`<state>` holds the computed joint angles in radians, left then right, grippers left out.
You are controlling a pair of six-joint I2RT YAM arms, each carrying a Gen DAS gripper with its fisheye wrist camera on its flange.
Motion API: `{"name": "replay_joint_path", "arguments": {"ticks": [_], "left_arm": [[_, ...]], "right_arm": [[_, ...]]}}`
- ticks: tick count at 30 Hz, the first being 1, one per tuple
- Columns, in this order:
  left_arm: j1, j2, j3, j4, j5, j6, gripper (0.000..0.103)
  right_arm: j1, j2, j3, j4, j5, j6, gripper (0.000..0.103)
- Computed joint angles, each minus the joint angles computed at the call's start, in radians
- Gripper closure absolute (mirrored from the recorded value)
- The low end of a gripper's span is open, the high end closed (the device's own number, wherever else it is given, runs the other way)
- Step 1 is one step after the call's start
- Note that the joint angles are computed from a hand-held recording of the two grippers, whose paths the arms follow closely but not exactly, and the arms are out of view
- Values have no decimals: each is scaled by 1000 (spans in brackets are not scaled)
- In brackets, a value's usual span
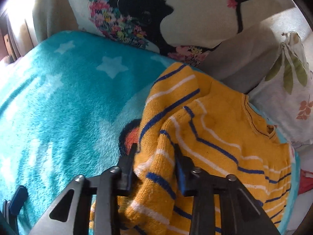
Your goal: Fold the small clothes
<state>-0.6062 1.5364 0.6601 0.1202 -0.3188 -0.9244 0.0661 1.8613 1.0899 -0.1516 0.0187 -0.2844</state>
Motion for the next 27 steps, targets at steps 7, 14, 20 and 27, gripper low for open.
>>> {"name": "replay_joint_path", "arguments": {"ticks": [7,14,20,27], "left_arm": [[0,28,31,-29,-6,11,1],[8,19,70,-73,78,30,0],[-105,3,213,-174,54,31,0],[-261,155,524,-366,-10,184,0]], "right_arm": [[-491,-135,69,-236,-648,-26,75],[-945,168,391,-492,-915,-183,75],[-1073,564,813,-846,-1000,-334,74],[-1163,447,739,-658,-986,-223,54]]}}
